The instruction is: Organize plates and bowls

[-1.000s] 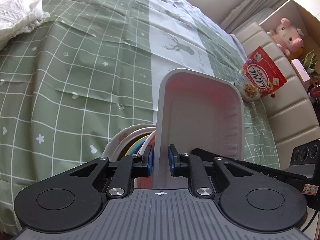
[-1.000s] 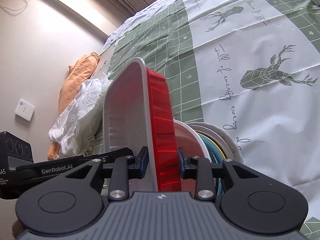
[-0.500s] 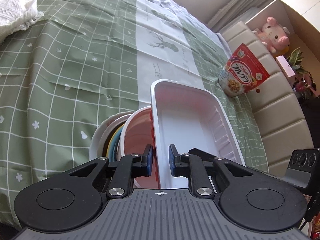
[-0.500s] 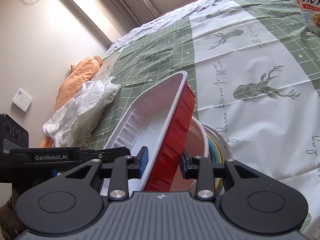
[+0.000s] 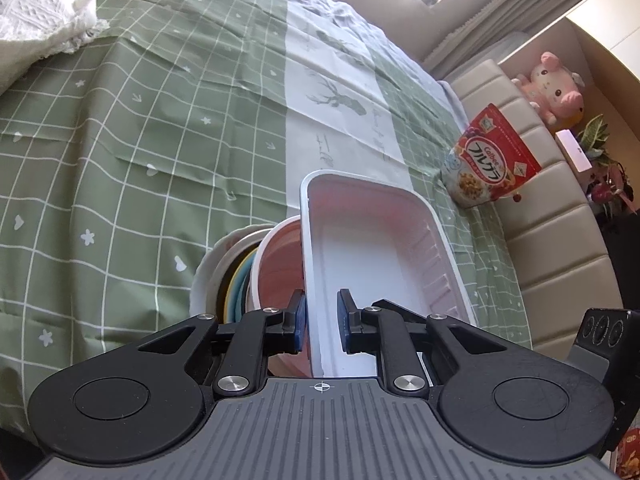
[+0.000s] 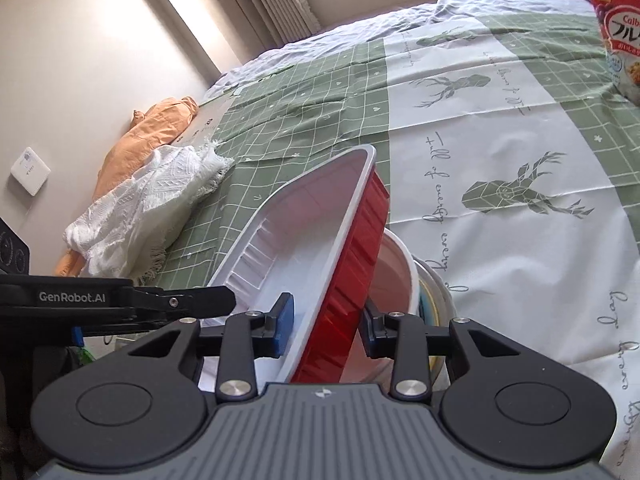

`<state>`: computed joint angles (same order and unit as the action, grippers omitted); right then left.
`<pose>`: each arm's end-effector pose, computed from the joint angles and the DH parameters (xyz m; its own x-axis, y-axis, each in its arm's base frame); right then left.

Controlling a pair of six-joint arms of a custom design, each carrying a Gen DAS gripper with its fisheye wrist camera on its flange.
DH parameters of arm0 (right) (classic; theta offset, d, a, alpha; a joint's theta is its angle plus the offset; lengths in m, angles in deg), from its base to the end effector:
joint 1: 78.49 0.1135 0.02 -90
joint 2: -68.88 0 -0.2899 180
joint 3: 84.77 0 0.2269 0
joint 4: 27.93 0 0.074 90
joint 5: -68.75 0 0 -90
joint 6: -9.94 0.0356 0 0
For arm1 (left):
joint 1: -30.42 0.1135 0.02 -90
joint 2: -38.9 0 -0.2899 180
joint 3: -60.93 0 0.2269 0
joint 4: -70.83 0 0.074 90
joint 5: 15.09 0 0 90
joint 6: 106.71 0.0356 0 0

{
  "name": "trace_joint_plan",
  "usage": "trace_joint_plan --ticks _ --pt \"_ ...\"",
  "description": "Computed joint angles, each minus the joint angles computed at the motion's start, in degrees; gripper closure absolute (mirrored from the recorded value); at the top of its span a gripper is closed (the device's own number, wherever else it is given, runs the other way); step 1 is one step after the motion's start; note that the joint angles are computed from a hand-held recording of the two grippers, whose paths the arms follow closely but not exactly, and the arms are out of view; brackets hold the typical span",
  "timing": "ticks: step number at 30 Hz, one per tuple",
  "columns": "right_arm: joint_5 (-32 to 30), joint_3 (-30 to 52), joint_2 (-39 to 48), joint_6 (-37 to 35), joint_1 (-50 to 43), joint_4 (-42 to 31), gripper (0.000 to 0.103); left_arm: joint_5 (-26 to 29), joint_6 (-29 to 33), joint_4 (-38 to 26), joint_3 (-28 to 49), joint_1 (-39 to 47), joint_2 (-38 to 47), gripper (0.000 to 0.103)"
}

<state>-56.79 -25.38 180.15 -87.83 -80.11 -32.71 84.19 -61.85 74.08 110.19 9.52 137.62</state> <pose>0.3223 0.0116 0.1191 -0.7874 -0.0878 -0.6102 -0.4065 0.8181 0.4068 0.2660 -0.1077 0.1488 -0.7992 -0.4437 -0.4056 -0.1561 0.8048 -0.5726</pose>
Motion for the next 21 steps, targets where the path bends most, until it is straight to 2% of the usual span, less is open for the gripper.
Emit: trace_joint_plan --ticks 3,6,10,16,21 --pt "-0.66 -0.74 -0.22 -0.85 -1.21 0.81 0.063 -0.71 -0.16 -0.66 0.28 0.07 -0.01 0.085" --pt "-1.77 -0.69 -0.29 -0.74 -2.87 0.67 0.062 -0.45 -0.29 -0.53 0.55 0.27 0.52 0.085" --pt "-1.69 -1.85 -0.62 1.29 -3.94 4.22 0.063 0.07 -0.23 -0.24 0.83 0.31 0.64 0.085" --pt "-2.44 -1.02 0.60 -0.84 -4.19 1.15 0.070 0.81 0.53 -0.44 0.99 -0.24 0.62 0.085" --pt "-2.43 -2.34 0.92 -1.66 -3.80 1.28 0.070 1.32 0.31 0.11 0.29 0.13 0.89 0.085"
